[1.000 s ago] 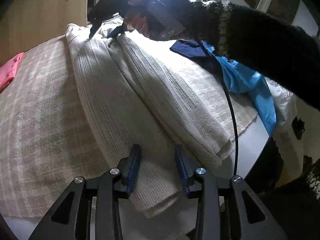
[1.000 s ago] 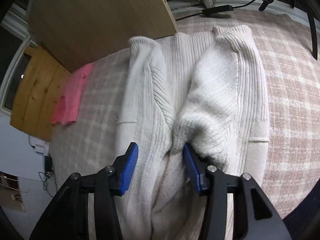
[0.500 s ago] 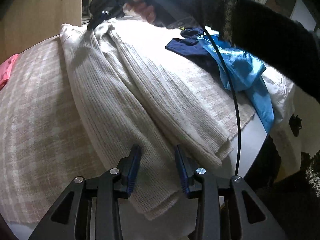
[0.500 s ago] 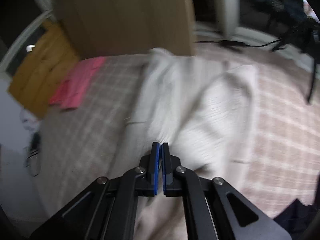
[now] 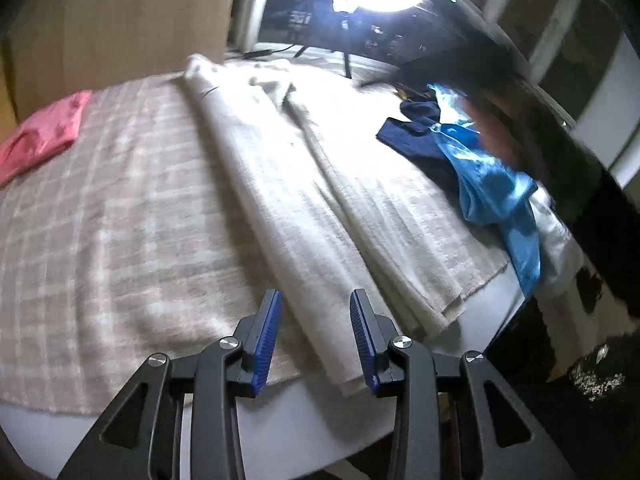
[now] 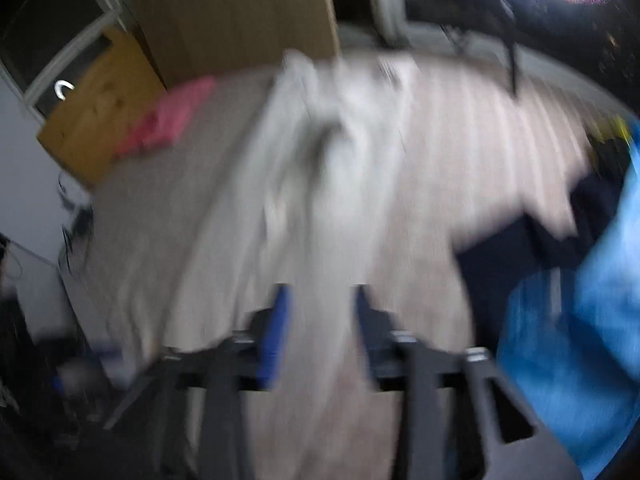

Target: Fold clothes

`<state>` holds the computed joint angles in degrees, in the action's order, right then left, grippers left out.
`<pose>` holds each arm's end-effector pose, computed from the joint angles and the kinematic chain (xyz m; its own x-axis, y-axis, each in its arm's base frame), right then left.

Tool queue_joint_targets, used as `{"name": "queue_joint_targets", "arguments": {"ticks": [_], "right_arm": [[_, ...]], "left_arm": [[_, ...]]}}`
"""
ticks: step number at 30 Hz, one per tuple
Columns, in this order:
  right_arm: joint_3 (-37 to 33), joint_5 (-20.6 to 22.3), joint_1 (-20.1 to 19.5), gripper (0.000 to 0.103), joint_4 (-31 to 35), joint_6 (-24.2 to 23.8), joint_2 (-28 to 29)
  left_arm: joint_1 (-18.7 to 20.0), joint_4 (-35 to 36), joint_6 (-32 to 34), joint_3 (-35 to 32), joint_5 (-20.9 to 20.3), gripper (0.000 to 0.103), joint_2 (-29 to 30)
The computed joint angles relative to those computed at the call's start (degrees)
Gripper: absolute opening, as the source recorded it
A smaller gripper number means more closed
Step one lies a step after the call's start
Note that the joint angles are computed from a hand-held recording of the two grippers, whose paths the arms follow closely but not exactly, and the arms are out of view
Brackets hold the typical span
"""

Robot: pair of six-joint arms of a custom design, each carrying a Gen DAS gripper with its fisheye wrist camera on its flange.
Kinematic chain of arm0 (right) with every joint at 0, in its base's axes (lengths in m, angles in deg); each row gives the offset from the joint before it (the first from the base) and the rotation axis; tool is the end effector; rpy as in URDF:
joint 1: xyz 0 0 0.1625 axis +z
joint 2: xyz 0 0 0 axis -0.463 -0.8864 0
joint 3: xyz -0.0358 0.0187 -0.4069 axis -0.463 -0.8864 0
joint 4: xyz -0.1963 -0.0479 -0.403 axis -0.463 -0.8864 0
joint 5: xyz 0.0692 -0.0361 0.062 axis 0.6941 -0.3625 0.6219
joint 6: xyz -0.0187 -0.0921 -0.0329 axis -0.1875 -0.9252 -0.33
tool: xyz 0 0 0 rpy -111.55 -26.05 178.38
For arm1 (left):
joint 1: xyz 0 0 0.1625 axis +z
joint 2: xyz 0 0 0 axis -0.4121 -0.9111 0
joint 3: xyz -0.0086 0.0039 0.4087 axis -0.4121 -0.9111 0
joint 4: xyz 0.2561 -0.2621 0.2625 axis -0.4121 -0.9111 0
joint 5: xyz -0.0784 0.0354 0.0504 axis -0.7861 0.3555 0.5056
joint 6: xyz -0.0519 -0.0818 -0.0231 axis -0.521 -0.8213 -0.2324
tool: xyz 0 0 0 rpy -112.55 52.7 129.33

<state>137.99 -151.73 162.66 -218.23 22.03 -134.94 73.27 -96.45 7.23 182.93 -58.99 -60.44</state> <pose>0.3951 -0.2900 -0.0173 -0.8781 0.0500 0.4758 -0.1464 0.9187 -0.3669 0.0149 -0.2261 0.4310 -0.6997 0.6621 -0.2685 0.6981 0.7135 -0.0597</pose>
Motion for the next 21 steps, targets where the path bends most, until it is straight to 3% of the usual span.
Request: {"name": "queue_joint_targets", "arguments": {"ticks": [3,5,6,7,10,11,15,17,21], "right_arm": [[4.1,6.5,1.6,0.052,-2.5,8.0,0.6],[4.1,7.3,2.4,0.049,-2.2,10.1,2.6],[3.9,8.0,2.4,0.04,-2.6,9.6,3.7],[3.7,8.8,2.4,0.005,-3.1,9.0,4.9],[2.9,5.4,5.5,0.007,0.6,10.9,3.7],[3.5,5.3,5.8,0.007,-0.2,11.2,3.2],[6.0,7.1,5.8,0.014,-3.6,12.8,2.1],[7.6,8.1,5.4,0.03,-7.0,13.6,2.0],[11.4,8.9,4.6,0.04,-18.3,12.6,3.1]], "left_arm": [[0.7,-0.5,1.3,0.7,-3.7,0.034,1.2],[0.0,-0.5,2.6,2.4,-7.0,0.034,1.9],[-0.2,-0.6,3.1,3.4,-8.3,0.034,2.3],[-0.5,-0.7,3.4,4.4,-9.4,0.034,2.6],[-2.5,-0.5,4.0,7.9,-9.4,0.031,2.4],[-3.4,0.0,4.0,8.7,-9.3,0.023,2.2],[-8.1,4.0,1.2,8.2,-8.2,0.021,-0.6],[-8.6,5.4,-0.9,6.1,-6.6,0.03,-1.4],[-4.0,4.8,-3.9,1.8,-0.8,0.046,-0.2]]}}
